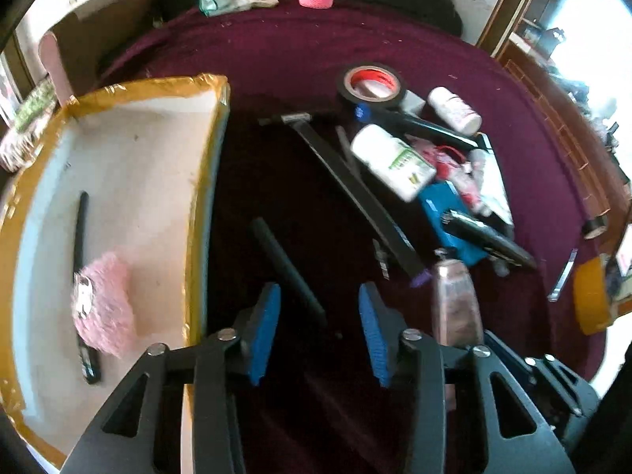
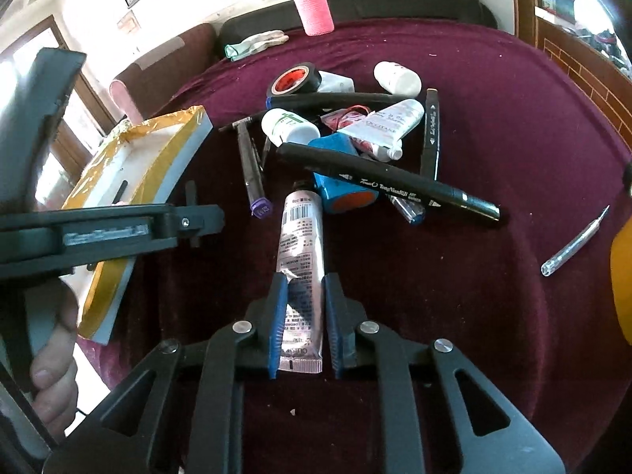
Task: Organize objects
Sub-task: 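Grasp the pink-and-white tube with the right tool while the left tool grasps a black pen, then lift the tube with the right tool while the left tool lifts the black pen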
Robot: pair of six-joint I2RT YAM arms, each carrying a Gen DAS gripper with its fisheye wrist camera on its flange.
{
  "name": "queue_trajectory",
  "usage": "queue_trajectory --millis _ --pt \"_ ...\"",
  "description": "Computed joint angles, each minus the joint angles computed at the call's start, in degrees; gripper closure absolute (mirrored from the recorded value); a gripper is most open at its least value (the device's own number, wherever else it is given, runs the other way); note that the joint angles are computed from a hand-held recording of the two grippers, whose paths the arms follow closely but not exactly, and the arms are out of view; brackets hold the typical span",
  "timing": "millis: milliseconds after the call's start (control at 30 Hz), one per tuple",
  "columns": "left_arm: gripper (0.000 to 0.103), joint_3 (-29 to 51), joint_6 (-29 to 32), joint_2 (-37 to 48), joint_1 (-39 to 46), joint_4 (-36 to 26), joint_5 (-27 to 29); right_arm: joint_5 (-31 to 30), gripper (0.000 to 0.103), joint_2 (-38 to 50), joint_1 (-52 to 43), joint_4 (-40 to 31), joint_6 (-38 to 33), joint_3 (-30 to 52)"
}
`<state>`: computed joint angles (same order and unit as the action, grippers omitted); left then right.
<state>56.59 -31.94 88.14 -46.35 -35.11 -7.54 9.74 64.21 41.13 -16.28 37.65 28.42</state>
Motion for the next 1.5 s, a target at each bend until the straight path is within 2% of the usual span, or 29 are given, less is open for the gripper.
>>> queue_trajectory --millis 133,233,300,367,500,700,767,800,867,1033,1100,1167,1367,1467,1500 --pt "0.087 0.42 1.38 1.23 -0.67 -0.52 -4.35 -2.03 0.082 -0.13 -1.06 1.53 0.1 -0.8" --pt "0.095 -0.73 2.52 0.52 -1.15 0.0 -6.0 -1.78 0.079 0.31 -0.81 2.06 0.19 -0.7" --pt "0.095 -2.1 3.16 -1.33 -1.01 0.49 -4.6 -2.1 0.072 0.42 -0.77 2.71 -0.05 -0.78" --pt "0.095 -4.15 3.57 -3.59 -1.51 1.85 -1.88 -2.39 0.07 0.59 -0.71 3.12 -0.17 -0.75" --pt "0.095 -7.69 2.49 -8.71 -4.25 2.08 2.96 -3.57 0.069 0.23 -1.59 3.76 -0.46 -1.17" --pt "0.095 -8.22 1.38 -9.06 -4.26 1.3 4.61 -3.49 0.068 1.52 -1.86 4.7 -0.23 -0.61" --pt "0.094 -7.7 1.58 -8.62 -4.21 1.01 4.65 -2.07 0.07 2.42 -0.98 4.21 -0.48 0.11" --pt "0.094 -7.38 2.05 -8.15 -3.96 1.13 4.64 -1.05 0.078 2.86 -0.45 3.64 -0.51 0.56" --pt "0.094 -6.43 2.71 -6.85 -4.57 1.32 3.22 1.92 0.078 3.6 1.12 2.32 -0.46 1.3" --pt "0.094 -7.5 3.07 -6.26 -6.71 3.07 -0.75 4.6 0.08 4.17 2.75 0.59 -0.27 2.24" --pt "0.095 -7.56 3.06 -6.32 -6.2 3.21 0.13 5.7 0.089 3.67 3.43 0.27 -0.22 2.23" --pt "0.095 -8.56 2.06 -7.49 -4.94 3.87 2.69 5.16 0.092 1.53 3.37 0.18 -0.16 1.54" --pt "0.095 -10.57 0.48 -11.36 -4.83 3.51 3.16 3.93 0.091 0.54 3.62 -0.32 0.03 1.44" --pt "0.095 -10.68 -0.16 -11.03 -5.05 3.35 2.67 0.54 0.088 2.92 2.49 0.27 -0.32 2.75" --pt "0.095 -11.04 -0.43 -11.32 -4.82 3.52 3.17 -0.31 0.082 3.83 2.37 0.79 -0.28 2.95"
